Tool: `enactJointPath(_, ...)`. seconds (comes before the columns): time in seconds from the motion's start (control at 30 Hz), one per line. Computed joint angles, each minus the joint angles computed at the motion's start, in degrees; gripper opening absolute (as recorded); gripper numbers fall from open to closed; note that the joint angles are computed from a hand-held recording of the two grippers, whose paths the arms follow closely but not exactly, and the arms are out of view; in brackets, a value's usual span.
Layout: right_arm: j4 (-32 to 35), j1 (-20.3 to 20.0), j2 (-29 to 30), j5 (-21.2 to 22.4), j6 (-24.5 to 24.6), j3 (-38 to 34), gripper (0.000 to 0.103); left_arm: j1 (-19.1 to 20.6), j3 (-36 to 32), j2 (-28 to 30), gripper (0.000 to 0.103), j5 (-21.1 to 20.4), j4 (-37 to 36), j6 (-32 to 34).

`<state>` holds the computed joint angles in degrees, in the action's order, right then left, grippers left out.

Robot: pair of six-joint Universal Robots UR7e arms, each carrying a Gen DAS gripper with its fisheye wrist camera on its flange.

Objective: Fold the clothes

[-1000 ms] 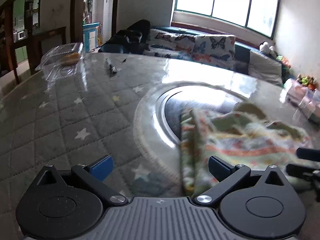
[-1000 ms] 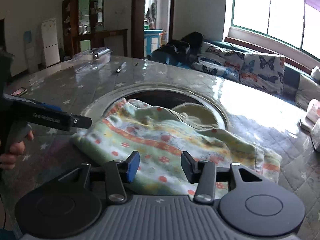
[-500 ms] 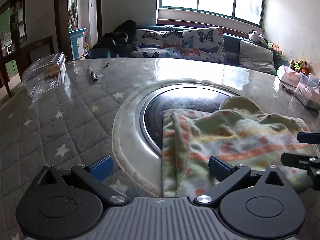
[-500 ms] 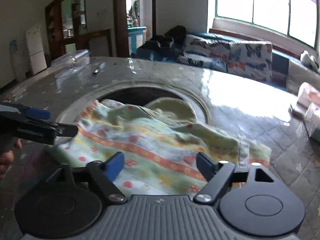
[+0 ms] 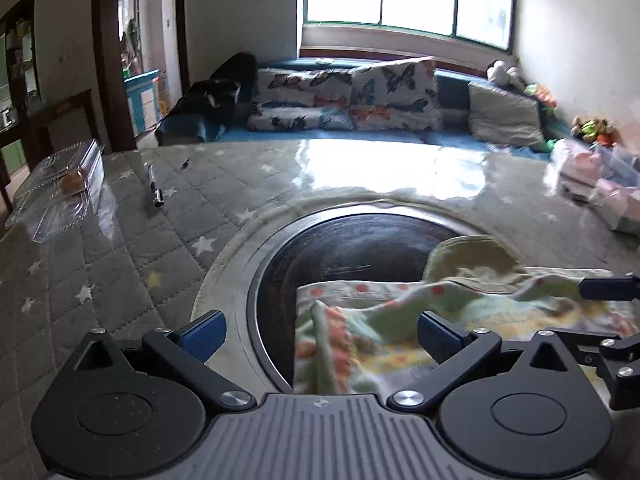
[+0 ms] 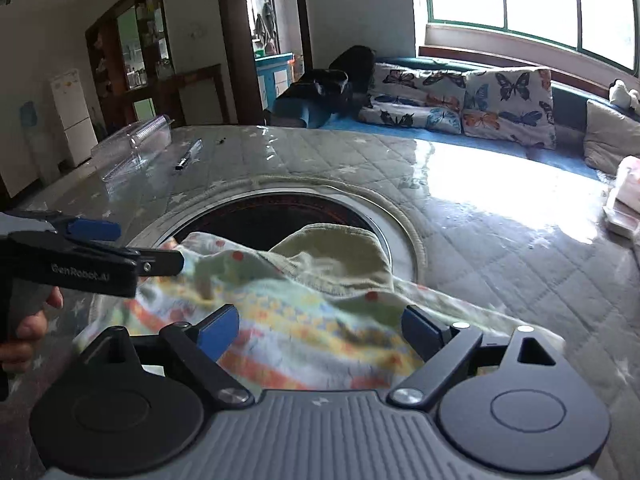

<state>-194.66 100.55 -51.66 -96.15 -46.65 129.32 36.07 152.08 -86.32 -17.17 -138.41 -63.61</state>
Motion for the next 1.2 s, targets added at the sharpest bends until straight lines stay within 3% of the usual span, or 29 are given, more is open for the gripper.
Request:
enactJointPath(0.13, 2.0, -0.1, 2.3, -1.4, 1.6, -2.8, 0.097, 4.0, -1.5, 2.5, 0.103, -0.3, -2.5, 2.9)
enactJointPath(0.27, 2.3, -1.0, 2.3, 0.0, 1.9, -3.4, 0.097, 5.9, -1.7, 3.4, 0.103, -0.9, -5.2, 5.1)
enactJointPath(0.43, 0.4, -2.4, -1.8, 2.0, 1.8, -0.2, 0.103, 5.0, -1.2, 2.9, 0.103, -0.7, -5.8, 5.2)
enactJointPath(0.7, 0.3, -5.6, -3.3, -0.9, 4.5, 0.2, 0.103, 5.1, -1.4, 5.6, 0.103, -1.1, -12.4, 9.5)
enactJointPath(0.83, -0.8, -6.0, -4.5, 0.2, 3.7, 1.3, 0.103, 5.5, -1.9, 5.4, 0.103, -1.3, -9.3, 7.8)
enactJointPath(1.03, -3.3, -5.1, -5.6, 3.5, -0.4, 4.0, 0.103, 1.2, -0.4, -0.6, 0.103, -1.2, 2.4, -1.3)
enactJointPath(1.2, -2.1, -4.9, -1.9, 0.2, 1.8, 0.7, 0.103, -2.1, 0.5, -4.5, 0.103, -2.2, 12.0, -8.3)
